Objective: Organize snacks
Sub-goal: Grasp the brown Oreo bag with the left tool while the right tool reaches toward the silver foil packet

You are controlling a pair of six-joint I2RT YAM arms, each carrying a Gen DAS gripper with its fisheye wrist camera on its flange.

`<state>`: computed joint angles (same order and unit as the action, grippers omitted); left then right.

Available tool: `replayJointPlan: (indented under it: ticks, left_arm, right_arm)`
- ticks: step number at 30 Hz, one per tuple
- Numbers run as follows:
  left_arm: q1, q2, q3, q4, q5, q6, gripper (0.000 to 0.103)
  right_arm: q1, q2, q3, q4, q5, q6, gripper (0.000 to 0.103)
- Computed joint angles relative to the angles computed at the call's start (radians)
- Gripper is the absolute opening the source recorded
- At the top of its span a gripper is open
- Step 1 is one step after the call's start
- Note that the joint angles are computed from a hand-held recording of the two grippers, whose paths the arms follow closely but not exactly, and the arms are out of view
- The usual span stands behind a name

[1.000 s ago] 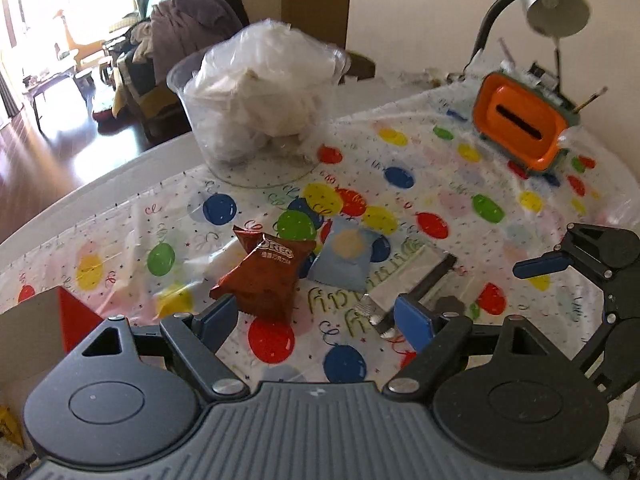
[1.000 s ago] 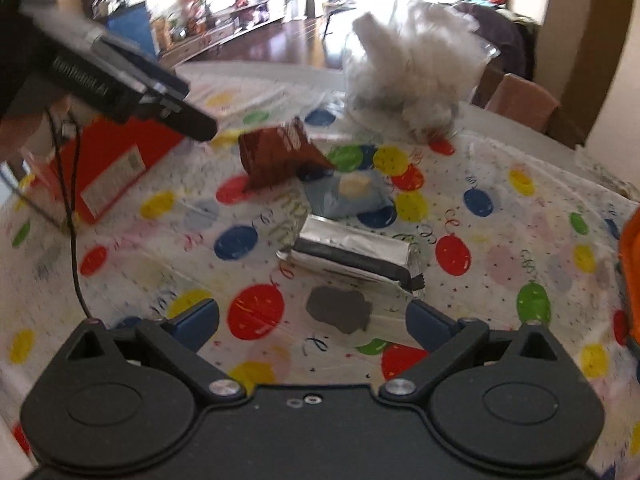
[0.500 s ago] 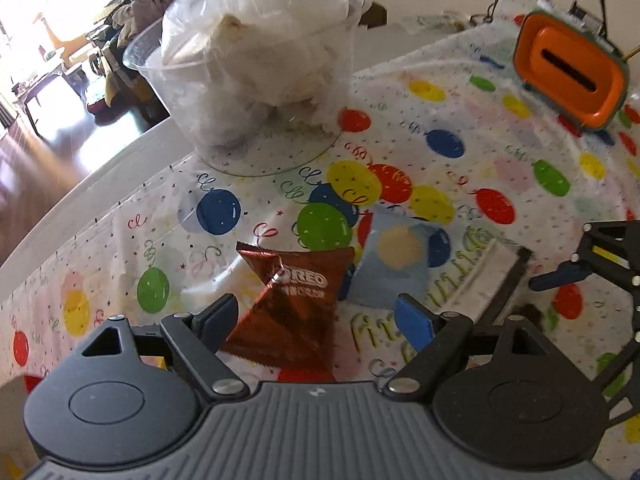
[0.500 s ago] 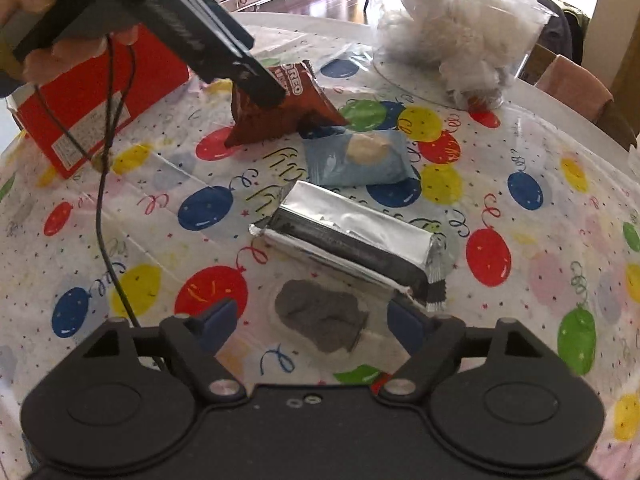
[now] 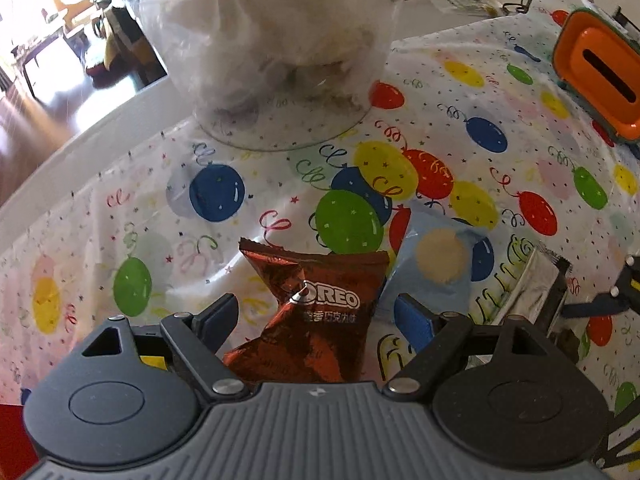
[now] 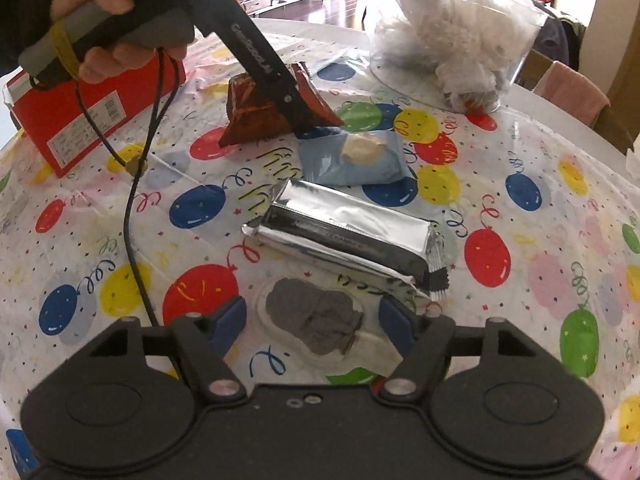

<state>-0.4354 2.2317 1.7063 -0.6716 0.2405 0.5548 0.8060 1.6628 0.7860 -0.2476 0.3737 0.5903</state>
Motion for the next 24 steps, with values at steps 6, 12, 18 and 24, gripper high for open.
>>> replayJointPlan:
  ticks: [6,12,18,24]
  left_arm:
    - [0.003,0.032,0.035,-0.028,0.000,-0.031,0.059]
    - [0.013,0.002,-0.009,0.007,0.000,-0.063,0.044]
    - [0.028,-0.077,-0.108,0.054,0.011,-0.085,0.041]
    - [0.062,-0.194,-0.229,0.068,0.063,-0.096,0.041]
  right_arm:
    - [0.026,0.001,-0.003,0.000,0.045,0.059,0.062]
    - [0.057,0.014,0.015,-0.024,0.082,0.107,0.058]
    - [0.084,0.030,0.048,-0.087,0.118,0.178,0.058]
    - [0.141,0.011,0.074,-0.167,0.157,0.289,0.058]
